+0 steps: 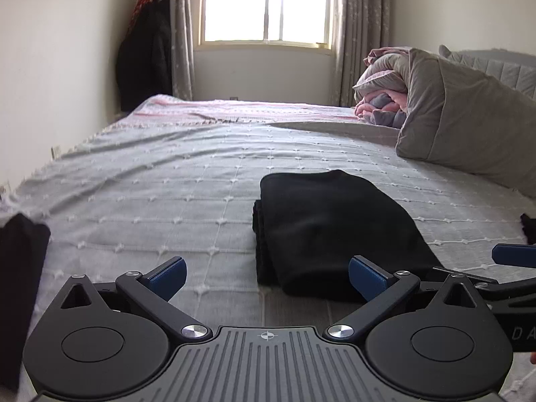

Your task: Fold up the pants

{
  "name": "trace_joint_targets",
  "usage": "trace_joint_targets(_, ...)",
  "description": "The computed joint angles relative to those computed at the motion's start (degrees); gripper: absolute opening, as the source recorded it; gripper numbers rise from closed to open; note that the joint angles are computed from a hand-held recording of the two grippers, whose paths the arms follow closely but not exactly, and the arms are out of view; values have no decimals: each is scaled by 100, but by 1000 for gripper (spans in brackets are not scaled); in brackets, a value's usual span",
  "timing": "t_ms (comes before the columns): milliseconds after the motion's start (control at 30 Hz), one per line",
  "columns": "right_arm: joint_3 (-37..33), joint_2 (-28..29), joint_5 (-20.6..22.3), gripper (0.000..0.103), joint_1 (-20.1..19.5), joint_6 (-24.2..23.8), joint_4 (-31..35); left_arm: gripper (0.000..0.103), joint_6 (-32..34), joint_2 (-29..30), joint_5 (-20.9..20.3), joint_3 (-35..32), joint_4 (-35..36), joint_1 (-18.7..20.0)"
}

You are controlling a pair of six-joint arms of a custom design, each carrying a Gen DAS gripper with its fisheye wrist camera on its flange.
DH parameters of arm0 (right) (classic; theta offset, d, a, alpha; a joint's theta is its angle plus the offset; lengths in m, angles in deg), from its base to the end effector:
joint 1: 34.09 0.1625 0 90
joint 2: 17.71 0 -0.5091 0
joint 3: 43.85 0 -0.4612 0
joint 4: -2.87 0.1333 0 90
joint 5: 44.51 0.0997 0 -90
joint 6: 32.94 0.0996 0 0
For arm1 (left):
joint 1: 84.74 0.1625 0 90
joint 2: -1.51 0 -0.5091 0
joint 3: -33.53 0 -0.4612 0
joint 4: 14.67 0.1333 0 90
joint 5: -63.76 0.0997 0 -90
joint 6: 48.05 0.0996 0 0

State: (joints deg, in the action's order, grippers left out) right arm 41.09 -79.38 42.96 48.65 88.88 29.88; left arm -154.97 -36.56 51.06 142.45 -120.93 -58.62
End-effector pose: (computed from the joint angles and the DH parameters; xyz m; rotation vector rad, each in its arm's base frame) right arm 0.0542 -0.6643 0.2882 1.1702 -2.4082 0.8456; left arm -0.4301 -0.4676 -0.0532 0.0300 1.8978 -1.3260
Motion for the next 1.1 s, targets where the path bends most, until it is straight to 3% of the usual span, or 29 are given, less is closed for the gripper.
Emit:
trace_joint_targets(133,214,-182,-90,90,-90,-46,-19,103,-851,-6,-246,-46,696,-136)
trace_joint_targets(333,645,-452,-17,90,-203,-75,-405,103,-1421,140,-415,-161,1191,-294)
trace_joint_targets(700,934,-613,125,90,-301,128,-1040,103,-1201,347,-630,-220,1103,-246)
trace_joint_targets(1100,894,-505,285,90,-370,73,-1174,103,-1074,353,-645,-157,876,-144)
